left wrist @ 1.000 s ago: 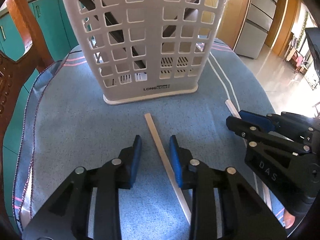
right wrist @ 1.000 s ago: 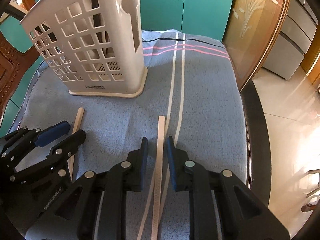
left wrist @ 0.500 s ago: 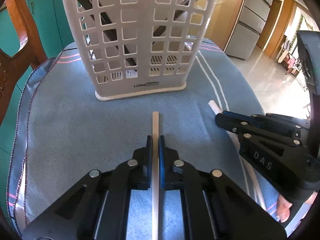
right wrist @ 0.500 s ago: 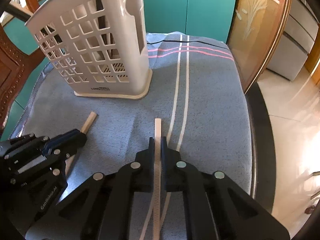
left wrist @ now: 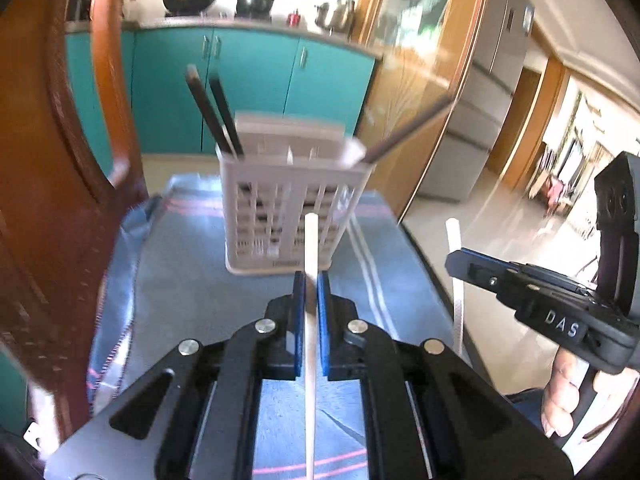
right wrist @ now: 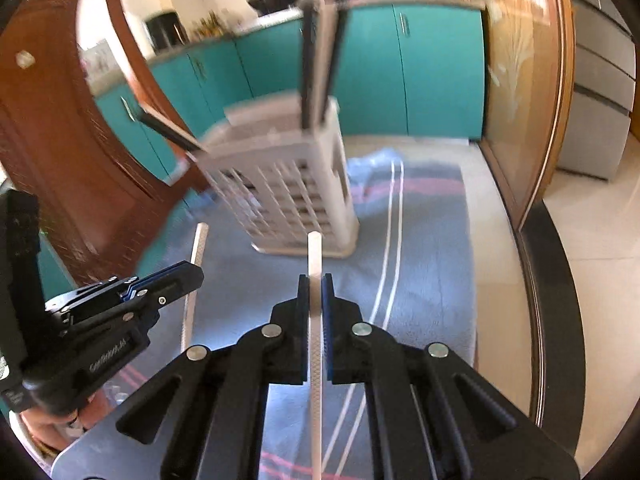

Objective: Organize utensils
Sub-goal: 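Lift both chopsticks into the white holder while both tools open to release them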

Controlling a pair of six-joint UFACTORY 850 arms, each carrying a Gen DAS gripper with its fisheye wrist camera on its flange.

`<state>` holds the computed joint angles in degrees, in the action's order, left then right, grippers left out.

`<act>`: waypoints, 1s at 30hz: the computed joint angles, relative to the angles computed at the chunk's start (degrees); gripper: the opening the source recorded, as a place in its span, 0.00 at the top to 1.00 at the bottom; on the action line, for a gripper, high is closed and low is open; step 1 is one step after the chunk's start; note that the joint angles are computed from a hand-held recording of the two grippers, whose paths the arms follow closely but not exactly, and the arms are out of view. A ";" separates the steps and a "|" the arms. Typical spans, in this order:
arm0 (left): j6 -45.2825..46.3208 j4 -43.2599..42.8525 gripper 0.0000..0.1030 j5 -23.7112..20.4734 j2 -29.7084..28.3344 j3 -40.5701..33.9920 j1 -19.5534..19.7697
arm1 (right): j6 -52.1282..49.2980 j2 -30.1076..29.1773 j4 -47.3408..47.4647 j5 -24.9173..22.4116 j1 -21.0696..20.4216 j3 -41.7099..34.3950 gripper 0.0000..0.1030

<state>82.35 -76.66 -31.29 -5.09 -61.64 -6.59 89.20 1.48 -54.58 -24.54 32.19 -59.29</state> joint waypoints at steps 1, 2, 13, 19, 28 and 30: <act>0.83 -1.00 0.93 -0.55 0.90 0.49 0.59 | 1.99 1.29 -2.20 -0.78 0.67 0.15 0.94; 1.53 -2.09 0.93 -0.90 1.87 0.68 1.02 | 3.22 2.03 -3.62 -1.31 1.07 0.06 0.94; 7.29 -11.39 0.93 1.65 3.80 -9.87 1.38 | 13.81 3.90 -23.19 -7.54 2.08 -7.78 0.94; 14.93 -21.37 0.93 7.43 1.41 -16.66 -0.81 | 21.14 0.48 -31.73 -13.27 1.13 -15.81 0.94; 18.85 -24.54 0.93 15.05 -5.99 -18.84 -3.54 | 20.46 -6.56 -31.22 -12.82 -1.22 -18.88 0.94; 17.03 -22.25 0.93 15.72 -6.80 -18.57 -3.77 | 20.63 -7.49 -31.75 -11.59 -1.49 -17.80 0.94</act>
